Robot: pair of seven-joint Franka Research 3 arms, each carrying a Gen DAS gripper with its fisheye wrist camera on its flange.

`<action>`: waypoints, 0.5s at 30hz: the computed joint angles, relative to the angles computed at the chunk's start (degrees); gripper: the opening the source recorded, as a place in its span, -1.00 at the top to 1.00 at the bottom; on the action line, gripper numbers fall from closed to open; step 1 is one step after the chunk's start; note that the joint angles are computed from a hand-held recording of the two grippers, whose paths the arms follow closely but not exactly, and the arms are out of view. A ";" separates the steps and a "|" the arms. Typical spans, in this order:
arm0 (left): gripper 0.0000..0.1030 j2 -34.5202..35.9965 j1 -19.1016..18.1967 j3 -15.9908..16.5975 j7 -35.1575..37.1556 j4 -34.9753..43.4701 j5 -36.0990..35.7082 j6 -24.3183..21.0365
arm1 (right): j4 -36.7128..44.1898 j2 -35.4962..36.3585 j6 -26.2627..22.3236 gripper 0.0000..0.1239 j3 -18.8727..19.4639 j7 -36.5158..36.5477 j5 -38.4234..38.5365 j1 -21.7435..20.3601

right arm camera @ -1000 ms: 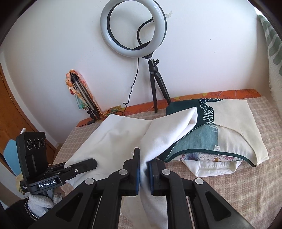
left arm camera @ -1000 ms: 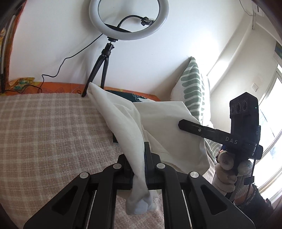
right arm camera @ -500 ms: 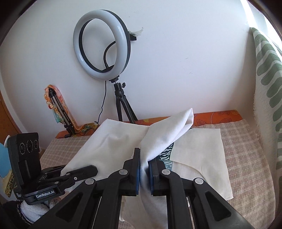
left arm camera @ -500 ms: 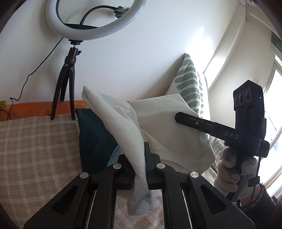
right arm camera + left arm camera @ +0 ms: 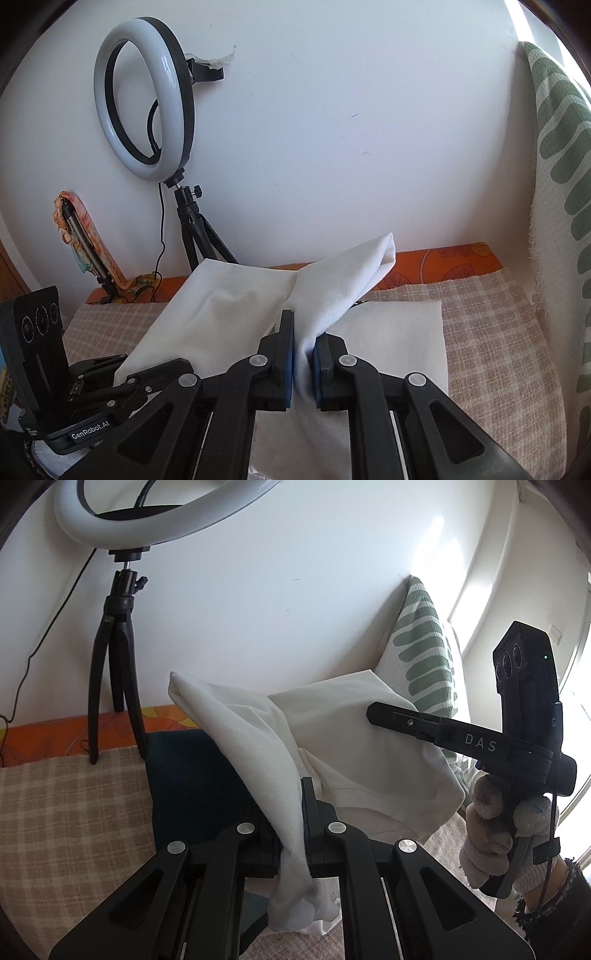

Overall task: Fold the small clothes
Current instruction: 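Lift the folded shirt with both tools and carry it toward the dark garment pile, then lower the folded shirt onto the pile and open both tools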

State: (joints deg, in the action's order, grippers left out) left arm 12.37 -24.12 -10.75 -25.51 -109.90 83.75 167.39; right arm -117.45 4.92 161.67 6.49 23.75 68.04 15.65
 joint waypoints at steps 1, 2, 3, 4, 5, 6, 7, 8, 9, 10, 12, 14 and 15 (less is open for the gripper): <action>0.86 0.30 0.09 -0.10 0.94 0.13 -0.77 0.06 | 0.49 0.74 0.08 0.90 -0.13 0.86 -0.85 0.01; 0.86 0.54 0.12 -0.14 1.92 0.17 -1.62 0.08 | 1.11 1.57 0.22 0.90 -0.16 1.71 -1.72 -0.03; 0.86 0.58 0.02 -0.16 2.93 0.03 -2.43 -0.23 | 1.53 2.18 0.12 0.90 -0.14 2.25 -2.39 -0.20; 0.86 0.55 -0.09 -0.22 4.38 -0.19 -3.56 -0.76 | 1.80 2.69 0.37 0.90 -0.10 2.86 -3.23 -0.33; 0.86 0.55 -0.11 -0.26 6.01 -0.41 -4.86 -1.16 | 1.91 3.12 0.92 0.90 -0.04 3.65 -4.37 -0.38; 0.86 0.48 -0.13 -0.25 7.29 -0.73 -6.08 -1.39 | 1.94 3.52 1.62 0.90 -0.03 4.87 -5.94 -0.36; 0.86 0.46 -0.04 -0.18 8.15 -1.09 -7.15 -1.03 | 1.93 3.90 2.30 0.90 -0.02 6.04 -7.40 -0.41; 0.86 0.30 -0.09 -0.07 8.61 -1.48 -7.93 -0.98 | 1.95 4.30 2.98 0.90 -0.04 7.39 -9.14 -0.43; 0.86 0.14 -0.26 -0.07 9.36 -1.72 -8.99 -1.74 | 1.98 4.74 3.83 0.90 -0.13 9.11 -11.12 -0.41; 0.85 -0.08 -0.32 -0.02 9.92 -2.13 -9.73 -2.00 | 1.90 5.03 4.49 0.89 -0.30 11.23 -13.24 -0.42; 0.76 -0.70 -0.43 -0.26 11.90 -3.04 -11.89 -2.96 | 1.73 5.73 5.86 0.83 -1.32 18.24 -19.65 0.07; 0.71 -1.44 -0.56 -0.65 14.24 -3.89 -14.21 -4.33 | 0.96 5.96 8.08 0.72 -2.24 24.13 -26.01 0.71; 0.64 -1.74 -0.72 -0.74 14.81 -4.11 -14.52 -4.85 | 0.37 5.77 8.97 0.52 -2.45 26.12 -28.20 0.75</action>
